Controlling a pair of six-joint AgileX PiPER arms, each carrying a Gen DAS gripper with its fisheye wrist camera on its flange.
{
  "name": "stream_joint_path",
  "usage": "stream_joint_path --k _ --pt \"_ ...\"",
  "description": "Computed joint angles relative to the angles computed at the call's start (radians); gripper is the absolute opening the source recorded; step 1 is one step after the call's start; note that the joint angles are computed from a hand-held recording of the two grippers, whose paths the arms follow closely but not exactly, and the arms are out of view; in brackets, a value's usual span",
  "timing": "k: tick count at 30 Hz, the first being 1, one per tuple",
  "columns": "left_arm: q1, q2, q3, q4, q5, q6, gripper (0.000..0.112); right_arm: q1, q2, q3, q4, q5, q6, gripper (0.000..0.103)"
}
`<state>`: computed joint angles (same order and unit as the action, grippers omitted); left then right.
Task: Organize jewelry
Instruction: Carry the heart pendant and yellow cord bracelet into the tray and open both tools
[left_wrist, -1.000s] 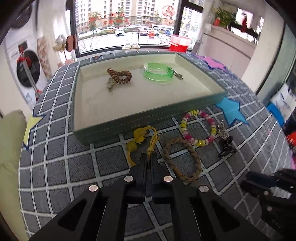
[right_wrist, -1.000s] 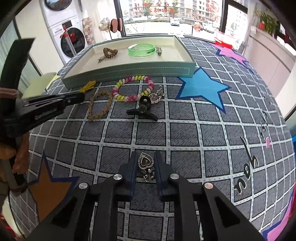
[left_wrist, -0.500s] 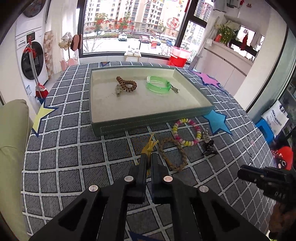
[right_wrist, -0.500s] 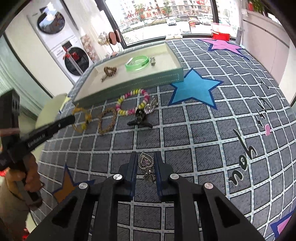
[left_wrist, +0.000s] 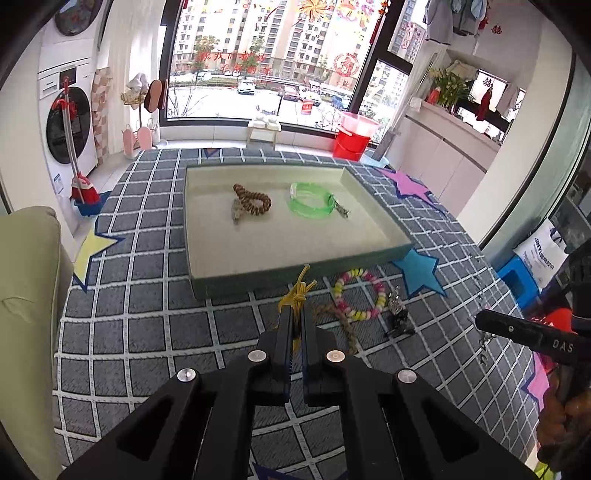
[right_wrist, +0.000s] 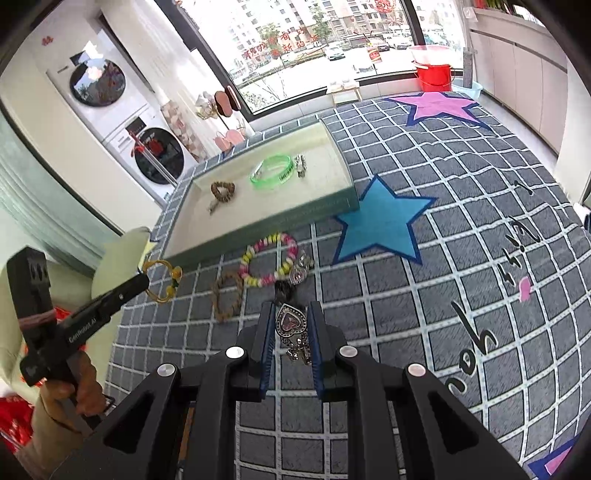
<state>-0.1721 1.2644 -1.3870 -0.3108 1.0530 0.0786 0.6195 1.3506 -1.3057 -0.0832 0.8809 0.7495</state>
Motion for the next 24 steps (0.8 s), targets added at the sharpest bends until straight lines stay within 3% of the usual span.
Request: stream_joint_path --k 11,24 --pt "-0.027 0.080 -0.138 0.035 0.007 -0.029 0.017 -0.123 0.132 -0.218 0.141 0.049 -0.200 0.019" --pt "-0.034 0.302 -0.387 0.103 0.005 -0.097 0.017 -0.202 0.467 -0.648 0.214 0.169 -0.314 0.019"
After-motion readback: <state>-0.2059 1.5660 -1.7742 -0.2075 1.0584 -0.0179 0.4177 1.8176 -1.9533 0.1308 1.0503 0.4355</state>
